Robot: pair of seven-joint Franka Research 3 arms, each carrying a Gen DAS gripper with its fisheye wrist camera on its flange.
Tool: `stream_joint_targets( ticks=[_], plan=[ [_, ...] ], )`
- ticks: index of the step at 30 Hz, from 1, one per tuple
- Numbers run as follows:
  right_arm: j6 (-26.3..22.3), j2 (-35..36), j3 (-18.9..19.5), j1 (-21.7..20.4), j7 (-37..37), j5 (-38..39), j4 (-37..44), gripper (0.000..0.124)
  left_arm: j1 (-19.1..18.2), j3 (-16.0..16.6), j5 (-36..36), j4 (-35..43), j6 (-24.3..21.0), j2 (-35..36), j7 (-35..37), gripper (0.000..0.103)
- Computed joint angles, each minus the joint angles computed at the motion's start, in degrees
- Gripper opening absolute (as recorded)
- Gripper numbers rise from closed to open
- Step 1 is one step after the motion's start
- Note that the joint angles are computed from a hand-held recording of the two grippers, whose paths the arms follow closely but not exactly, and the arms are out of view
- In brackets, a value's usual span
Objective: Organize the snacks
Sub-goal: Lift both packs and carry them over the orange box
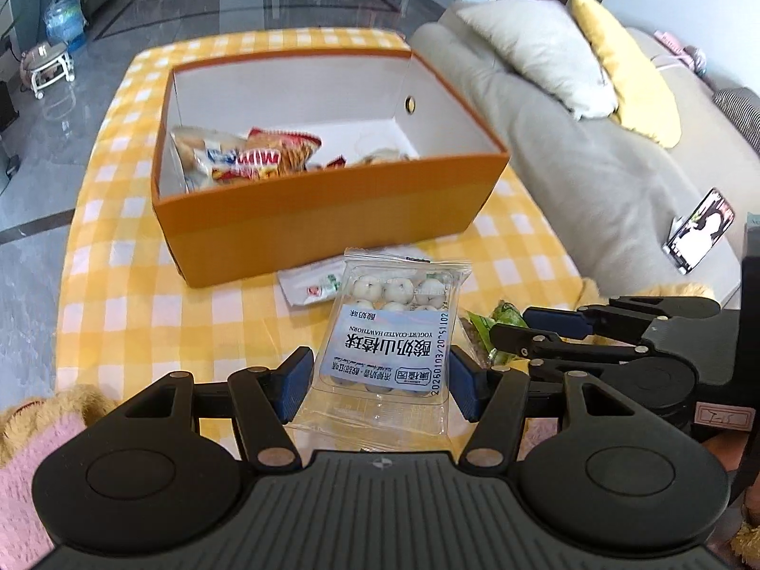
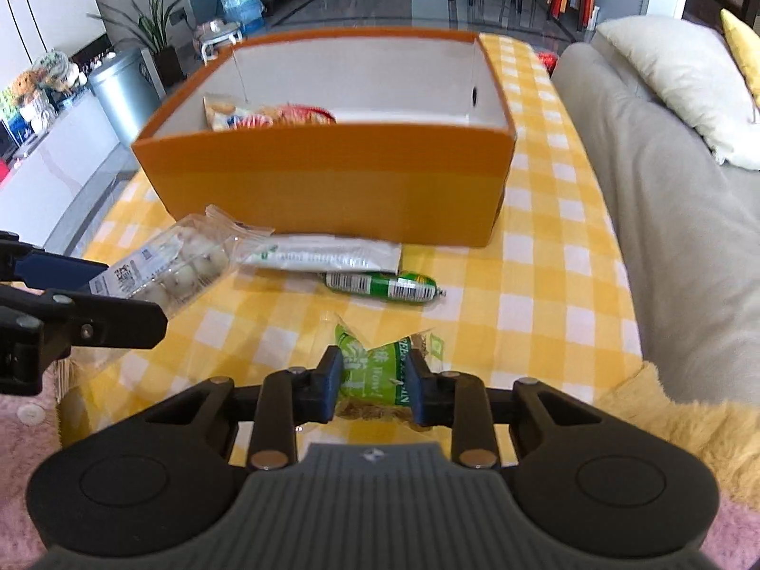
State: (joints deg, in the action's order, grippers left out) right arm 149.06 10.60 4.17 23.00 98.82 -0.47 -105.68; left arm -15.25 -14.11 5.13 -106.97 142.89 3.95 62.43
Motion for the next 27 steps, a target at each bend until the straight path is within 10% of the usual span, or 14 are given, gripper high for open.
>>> stream_joint_targets(
  ticks=[27],
  plan=[
    [6.8,2.6,-0.5,-1.8,-2.9,1.8,10.5,0.023,1.0,1.8,9.6,10.7,4.2,5.6,-2.6,0.069]
  ],
)
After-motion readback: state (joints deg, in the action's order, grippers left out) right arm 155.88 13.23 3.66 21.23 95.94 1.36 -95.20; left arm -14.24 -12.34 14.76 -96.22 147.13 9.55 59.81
